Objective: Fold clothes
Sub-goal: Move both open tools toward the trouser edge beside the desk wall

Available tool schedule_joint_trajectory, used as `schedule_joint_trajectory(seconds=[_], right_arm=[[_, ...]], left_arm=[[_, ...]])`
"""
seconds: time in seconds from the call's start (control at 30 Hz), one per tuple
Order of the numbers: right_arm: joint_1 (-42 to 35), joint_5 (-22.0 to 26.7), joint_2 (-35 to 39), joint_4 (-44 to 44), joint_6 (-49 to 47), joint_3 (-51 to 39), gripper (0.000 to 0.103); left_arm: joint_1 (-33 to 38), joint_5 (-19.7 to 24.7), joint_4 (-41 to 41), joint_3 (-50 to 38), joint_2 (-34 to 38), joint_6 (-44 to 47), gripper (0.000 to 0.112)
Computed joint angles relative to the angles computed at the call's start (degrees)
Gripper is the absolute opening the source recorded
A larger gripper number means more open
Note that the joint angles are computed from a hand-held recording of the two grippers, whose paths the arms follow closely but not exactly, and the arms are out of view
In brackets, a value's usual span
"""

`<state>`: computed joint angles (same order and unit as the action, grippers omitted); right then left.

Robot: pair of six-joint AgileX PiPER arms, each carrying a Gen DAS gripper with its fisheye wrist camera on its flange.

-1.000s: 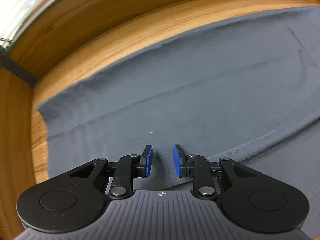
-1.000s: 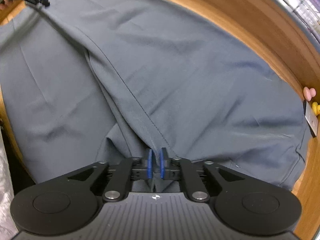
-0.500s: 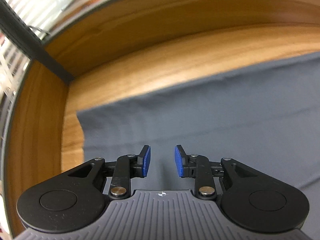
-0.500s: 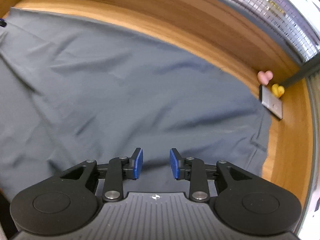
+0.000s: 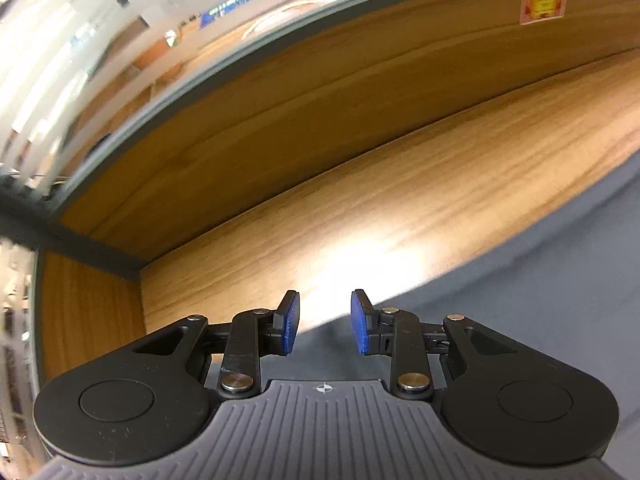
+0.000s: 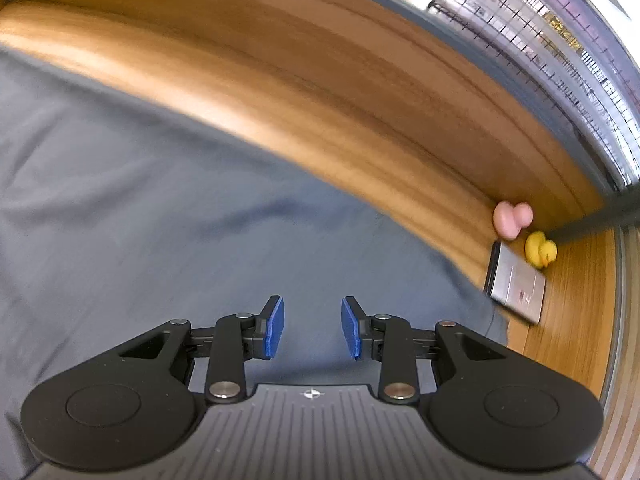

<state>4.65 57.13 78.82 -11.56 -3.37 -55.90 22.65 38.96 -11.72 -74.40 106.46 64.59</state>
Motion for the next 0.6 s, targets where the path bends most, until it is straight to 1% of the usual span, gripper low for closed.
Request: schedule_joint_trajectory(seconds=[0.13,0.27,0.37,0.43,0.5,0.6], right_arm=[[-3.0,-2.5,3.7,1.4,-2.8,-2.7,0.036],[-9.3,-5.2,7.3,8.7,-13.7,-5.5,0.036],[-12.2,-4.9,11.0,9.7,-19.5,-7.9,0.037],[-14.0,-4.3,13.3,10.9,-23.1,-9.6,0.042],[-15.0,-4.4,15.4,10.5,-26.5,-11.0,0.056],[-16.3,-2.7,19.4,10.9,-31.9,-14.1,0.056]], left_arm=[[-0.7,0.8,1.7,-0.3,2.4,-1.2,0.031],[-0.5,1.0,1.7,0.4,3.2,0.1,0.031],[-0.1,2.2,0.5,-0.9,3.8,1.6,0.031],[0.1,3.9,0.6,-2.6,4.6,3.2,0.031],[0.1,6.3,1.2,-4.7,5.6,5.5,0.032],[0.1,8.8,2.1,-7.6,7.2,7.4,0.036]])
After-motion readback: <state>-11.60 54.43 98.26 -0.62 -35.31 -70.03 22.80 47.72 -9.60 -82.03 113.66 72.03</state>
